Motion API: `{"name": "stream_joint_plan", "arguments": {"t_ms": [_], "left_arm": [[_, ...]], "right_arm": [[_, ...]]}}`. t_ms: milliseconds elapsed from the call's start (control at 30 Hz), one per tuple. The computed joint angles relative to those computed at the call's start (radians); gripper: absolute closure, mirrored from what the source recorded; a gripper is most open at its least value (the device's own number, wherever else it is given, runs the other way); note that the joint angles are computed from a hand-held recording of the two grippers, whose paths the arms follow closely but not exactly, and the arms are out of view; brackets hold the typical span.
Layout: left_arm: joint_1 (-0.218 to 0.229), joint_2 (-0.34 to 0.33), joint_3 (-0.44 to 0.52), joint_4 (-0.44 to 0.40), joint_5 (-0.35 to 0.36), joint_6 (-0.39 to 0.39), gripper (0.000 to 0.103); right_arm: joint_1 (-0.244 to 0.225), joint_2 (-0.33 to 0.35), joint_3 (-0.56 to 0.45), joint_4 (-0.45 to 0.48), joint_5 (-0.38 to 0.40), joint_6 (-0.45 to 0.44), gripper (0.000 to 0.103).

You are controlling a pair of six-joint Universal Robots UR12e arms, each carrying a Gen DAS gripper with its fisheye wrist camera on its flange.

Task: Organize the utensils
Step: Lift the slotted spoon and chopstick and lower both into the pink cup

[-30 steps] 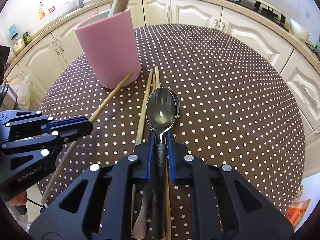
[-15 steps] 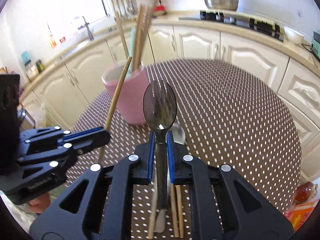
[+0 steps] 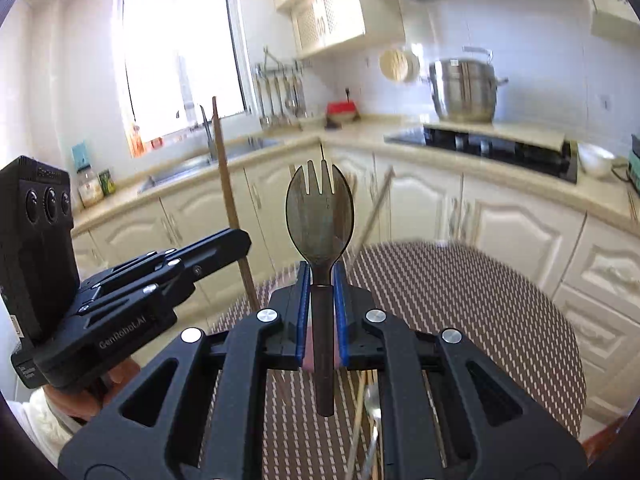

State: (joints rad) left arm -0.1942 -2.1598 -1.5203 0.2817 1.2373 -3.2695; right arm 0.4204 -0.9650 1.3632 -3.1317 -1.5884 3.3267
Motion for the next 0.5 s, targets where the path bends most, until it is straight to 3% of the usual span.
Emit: {"name": "stream_joint_plan", "arguments": {"t_ms": [200, 367, 500], "left_arm": [[0.003, -0.027, 0.045, 0.141, 0.079, -0.085, 0.097], [0.001, -0.063, 0.082, 0.221, 0.134, -0.09, 0.097], [-0.002, -0.089, 0.109, 0.212, 0.148, -0.079, 0.097]], "right_arm": [[0.003, 0.06, -0.079, -0.083, -0.022, 0.01, 0.091], [0.003, 0.1, -0.125, -0.115, -0.037, 0.039, 0.091], [0.003, 0.124, -0.154, -0.119, -0.04, 0.045, 0.091]]}}
